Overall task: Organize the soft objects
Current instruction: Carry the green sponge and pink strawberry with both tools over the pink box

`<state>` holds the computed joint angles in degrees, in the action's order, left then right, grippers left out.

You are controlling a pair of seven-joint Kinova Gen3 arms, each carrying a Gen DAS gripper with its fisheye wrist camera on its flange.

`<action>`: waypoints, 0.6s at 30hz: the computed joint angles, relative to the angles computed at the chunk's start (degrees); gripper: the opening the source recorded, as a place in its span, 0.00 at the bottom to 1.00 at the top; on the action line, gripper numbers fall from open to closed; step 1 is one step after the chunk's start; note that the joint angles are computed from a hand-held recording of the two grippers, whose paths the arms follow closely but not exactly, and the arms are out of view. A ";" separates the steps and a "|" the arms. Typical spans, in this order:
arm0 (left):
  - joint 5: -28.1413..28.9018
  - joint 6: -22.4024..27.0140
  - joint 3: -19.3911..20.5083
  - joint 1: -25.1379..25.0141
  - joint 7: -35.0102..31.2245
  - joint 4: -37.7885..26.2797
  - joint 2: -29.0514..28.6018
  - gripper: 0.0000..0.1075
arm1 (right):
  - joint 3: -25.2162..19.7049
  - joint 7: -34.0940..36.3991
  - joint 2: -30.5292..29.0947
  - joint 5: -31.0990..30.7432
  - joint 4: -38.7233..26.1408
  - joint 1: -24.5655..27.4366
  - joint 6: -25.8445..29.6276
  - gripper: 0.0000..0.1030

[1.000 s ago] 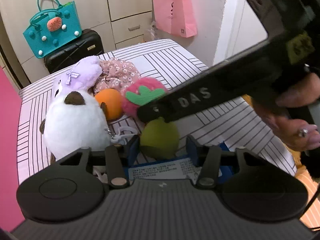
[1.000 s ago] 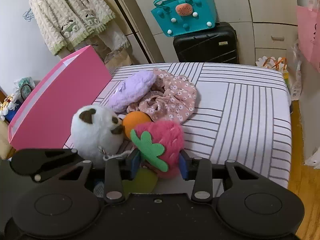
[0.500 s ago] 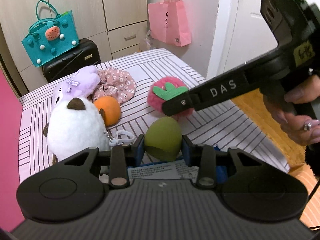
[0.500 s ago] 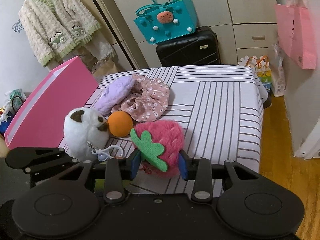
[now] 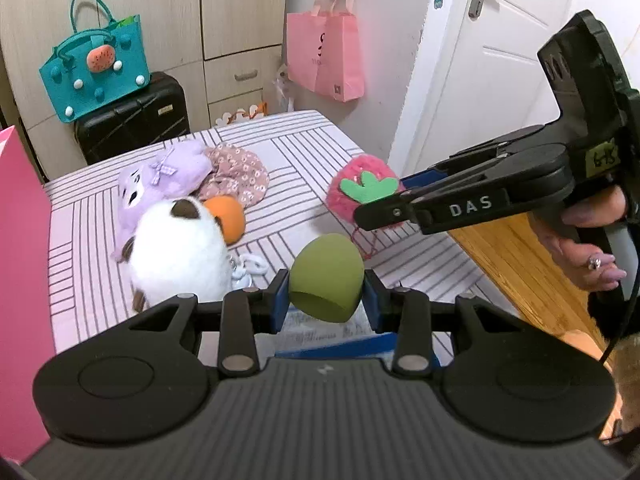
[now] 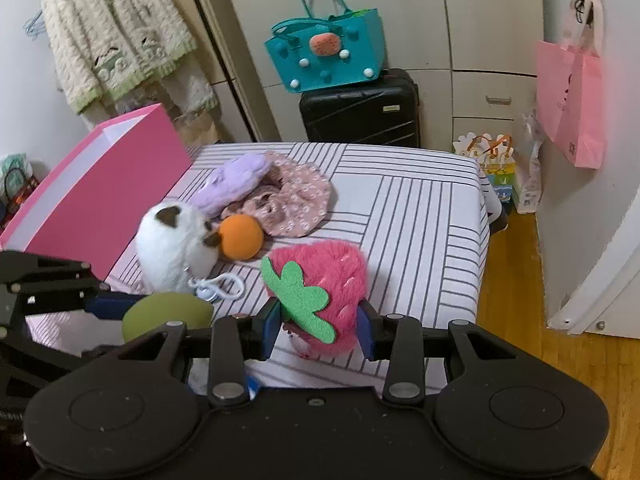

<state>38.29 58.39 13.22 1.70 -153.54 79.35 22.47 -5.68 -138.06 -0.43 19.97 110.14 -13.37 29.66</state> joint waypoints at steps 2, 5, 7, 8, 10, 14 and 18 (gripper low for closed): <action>-0.64 1.85 -0.28 -0.44 0.34 -0.84 -0.13 0.34 | 0.20 4.17 -0.40 -4.04 -0.93 0.06 1.09 0.43; -0.85 4.17 -0.55 -1.34 -0.24 -1.50 -0.53 0.34 | -0.28 7.41 -1.19 -6.69 -2.41 -0.26 3.25 0.43; -0.61 6.10 -0.74 -2.15 -0.76 -2.11 -0.66 0.34 | -0.76 8.87 -1.81 -7.71 -3.54 -0.62 4.91 0.43; -0.43 7.45 -0.86 -2.68 -1.04 -2.59 -0.63 0.34 | -0.90 10.16 -2.05 -8.57 -4.38 -0.82 5.89 0.43; -0.38 9.85 -1.20 -3.31 -1.07 -3.66 -0.50 0.34 | -0.90 13.36 -2.26 -10.99 -6.10 -1.13 7.75 0.43; -0.49 14.20 -2.06 -4.64 -0.90 -5.66 -0.51 0.34 | -1.07 18.87 -1.76 -15.47 -10.11 -1.80 12.17 0.43; -1.02 18.25 -2.95 -5.94 -0.24 -8.07 -0.36 0.34 | -1.08 23.79 -0.56 -20.02 -13.95 -2.41 15.82 0.43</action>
